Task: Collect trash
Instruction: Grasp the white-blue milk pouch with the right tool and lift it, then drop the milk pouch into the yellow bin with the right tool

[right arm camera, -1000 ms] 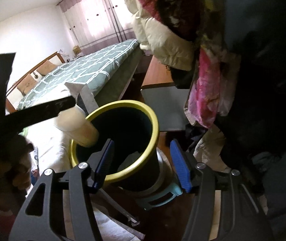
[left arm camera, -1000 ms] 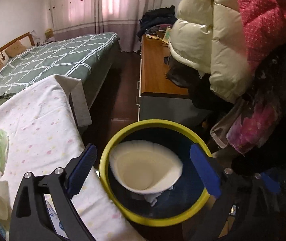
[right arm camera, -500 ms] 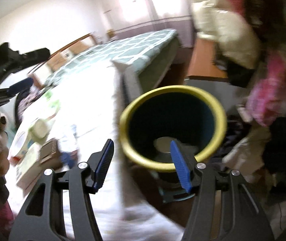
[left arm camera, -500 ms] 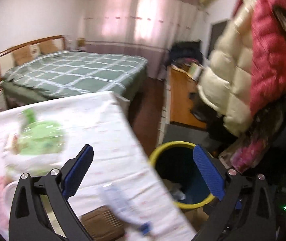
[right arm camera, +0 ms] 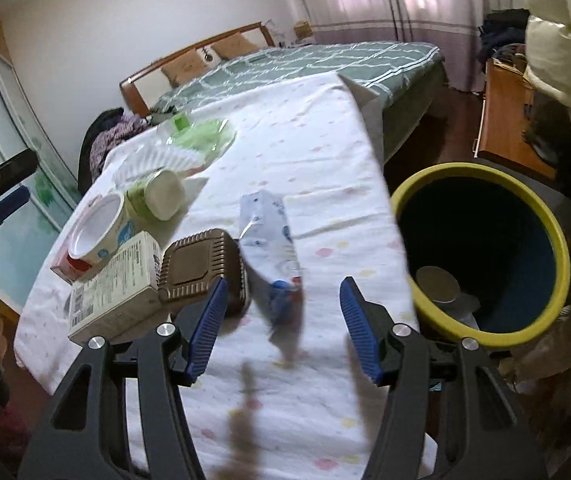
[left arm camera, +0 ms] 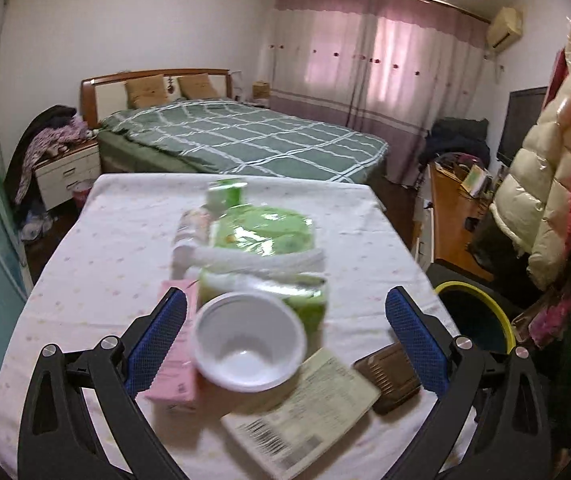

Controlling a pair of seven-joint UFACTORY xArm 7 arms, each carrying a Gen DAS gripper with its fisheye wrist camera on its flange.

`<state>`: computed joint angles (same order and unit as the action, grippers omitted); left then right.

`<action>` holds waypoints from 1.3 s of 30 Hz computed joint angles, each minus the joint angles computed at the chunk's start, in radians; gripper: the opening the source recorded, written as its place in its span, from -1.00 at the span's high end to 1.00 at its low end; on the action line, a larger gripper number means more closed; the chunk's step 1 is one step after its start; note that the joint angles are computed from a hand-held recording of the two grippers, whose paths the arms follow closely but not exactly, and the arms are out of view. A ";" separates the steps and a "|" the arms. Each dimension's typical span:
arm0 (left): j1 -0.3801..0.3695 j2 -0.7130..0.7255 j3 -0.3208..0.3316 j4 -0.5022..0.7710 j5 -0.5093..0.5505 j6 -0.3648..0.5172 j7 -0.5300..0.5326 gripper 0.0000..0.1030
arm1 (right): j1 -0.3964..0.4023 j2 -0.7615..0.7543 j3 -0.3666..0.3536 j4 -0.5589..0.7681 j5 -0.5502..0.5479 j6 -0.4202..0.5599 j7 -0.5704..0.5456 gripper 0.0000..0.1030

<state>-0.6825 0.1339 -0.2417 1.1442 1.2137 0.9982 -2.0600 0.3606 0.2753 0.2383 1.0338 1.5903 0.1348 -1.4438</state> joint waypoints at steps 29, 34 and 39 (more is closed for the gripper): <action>0.123 -0.108 -0.015 -0.237 0.078 -0.200 -0.184 -0.90 | 0.039 0.175 0.020 0.107 -0.752 -0.155 0.725 0.25; 0.127 -0.093 -0.014 -0.226 0.093 -0.224 -0.174 -0.90 | -0.025 0.164 0.069 0.096 -0.788 -0.197 0.766 0.25; 0.125 -0.068 -0.007 -0.207 0.115 -0.259 -0.163 -0.90 | -0.012 0.158 0.002 0.086 -0.833 -0.239 0.865 0.24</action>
